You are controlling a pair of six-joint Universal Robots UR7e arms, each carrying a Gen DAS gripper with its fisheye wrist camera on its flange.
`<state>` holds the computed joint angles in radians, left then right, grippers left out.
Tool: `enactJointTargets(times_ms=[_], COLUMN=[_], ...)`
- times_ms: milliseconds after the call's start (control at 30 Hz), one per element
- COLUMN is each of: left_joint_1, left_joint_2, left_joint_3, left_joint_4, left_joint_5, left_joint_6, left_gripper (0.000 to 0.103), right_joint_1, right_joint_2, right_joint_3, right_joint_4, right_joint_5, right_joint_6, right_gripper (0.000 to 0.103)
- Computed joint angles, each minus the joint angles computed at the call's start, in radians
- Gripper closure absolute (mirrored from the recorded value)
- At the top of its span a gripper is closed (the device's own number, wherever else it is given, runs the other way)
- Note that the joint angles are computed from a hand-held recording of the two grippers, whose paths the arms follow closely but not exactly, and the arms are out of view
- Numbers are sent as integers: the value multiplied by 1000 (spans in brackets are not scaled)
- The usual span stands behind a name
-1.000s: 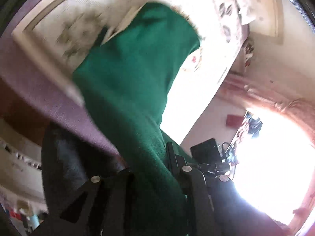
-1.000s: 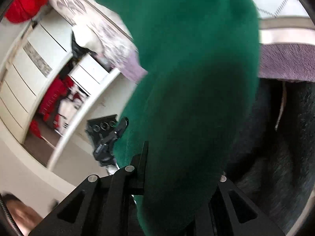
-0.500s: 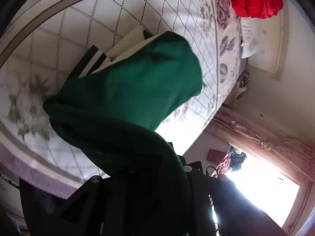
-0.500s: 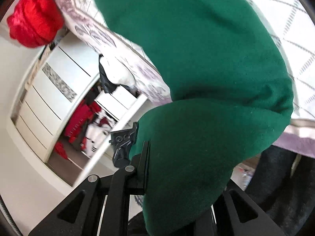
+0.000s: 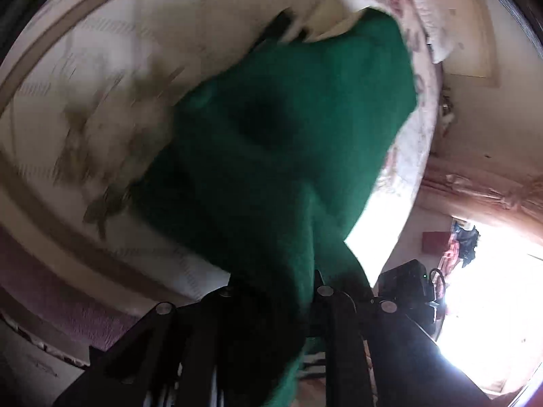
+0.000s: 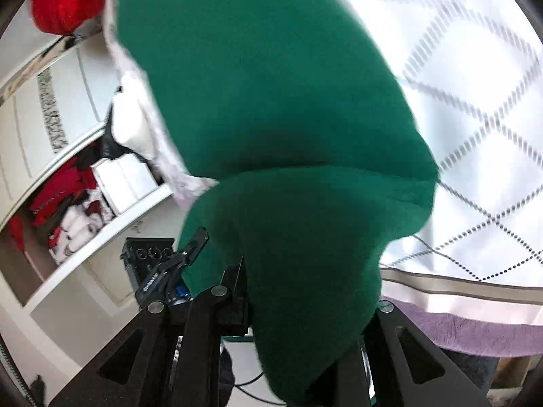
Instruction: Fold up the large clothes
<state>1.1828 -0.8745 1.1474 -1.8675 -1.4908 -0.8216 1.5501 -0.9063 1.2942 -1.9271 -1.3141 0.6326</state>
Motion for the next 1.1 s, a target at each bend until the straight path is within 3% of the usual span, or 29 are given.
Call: enactJointTargets(times_ms=[100, 167, 267, 333, 400, 467, 567, 600, 633, 700, 800, 867, 900, 933, 967, 1067, 1100], left_joint_1=[-21, -29, -29, -30, -39, -38, -31, -31, -29, -28, -33, -47, -51, -54, -52, -41, -38], left_joint_2=[-64, -91, -143, -153, -148, -146, -149, -147, -150, -147, -140, -122, -114, -101, -93, -54, -42], left_joint_3=[90, 132, 193, 191, 179, 193, 221, 217, 228, 244, 265, 254, 247, 231, 223, 169, 152], left_joint_4=[56, 121, 99, 100, 110, 102, 42, 34, 5, -49, -103, -137, -145, -146, -149, -136, -127], left_joint_5=[21, 28, -13, -26, -2, 1, -5, -9, -11, -2, 32, 57, 70, 84, 83, 88, 89], left_joint_6=[3, 18, -11, -31, -21, -15, -44, -55, -66, -79, -60, -34, -19, 6, 24, 90, 108], left_gripper=[87, 78, 74, 69, 66, 66, 66, 59, 52, 47, 47, 49, 57, 71, 77, 85, 86], right_joint_1=[-17, -8, 4, 5, 12, 24, 32, 40, 48, 54, 54, 55, 49, 50, 41, 16, 17], right_joint_2=[-29, -20, -8, -11, -2, 5, 11, 16, 19, 5, 13, 58, 86, 122, 145, 282, 340], right_joint_3=[51, 21, -6, -13, -45, -78, -129, -154, -180, -193, -218, -270, -295, -333, -347, -523, -610], right_joint_4=[61, 174, 294, 319, 355, 392, 434, 449, 453, 418, 336, 276, 219, 160, 96, 91, 137], right_joint_5=[-31, -92, -139, -120, -121, -154, -191, -223, -253, -275, -320, -389, -406, -418, -419, -369, -367], right_joint_6=[-58, -125, -171, -161, -158, -162, -167, -164, -173, -168, -156, -153, -155, -144, -149, -156, -167], right_gripper=[83, 77, 67, 65, 54, 46, 43, 33, 29, 22, 20, 20, 20, 20, 20, 20, 26])
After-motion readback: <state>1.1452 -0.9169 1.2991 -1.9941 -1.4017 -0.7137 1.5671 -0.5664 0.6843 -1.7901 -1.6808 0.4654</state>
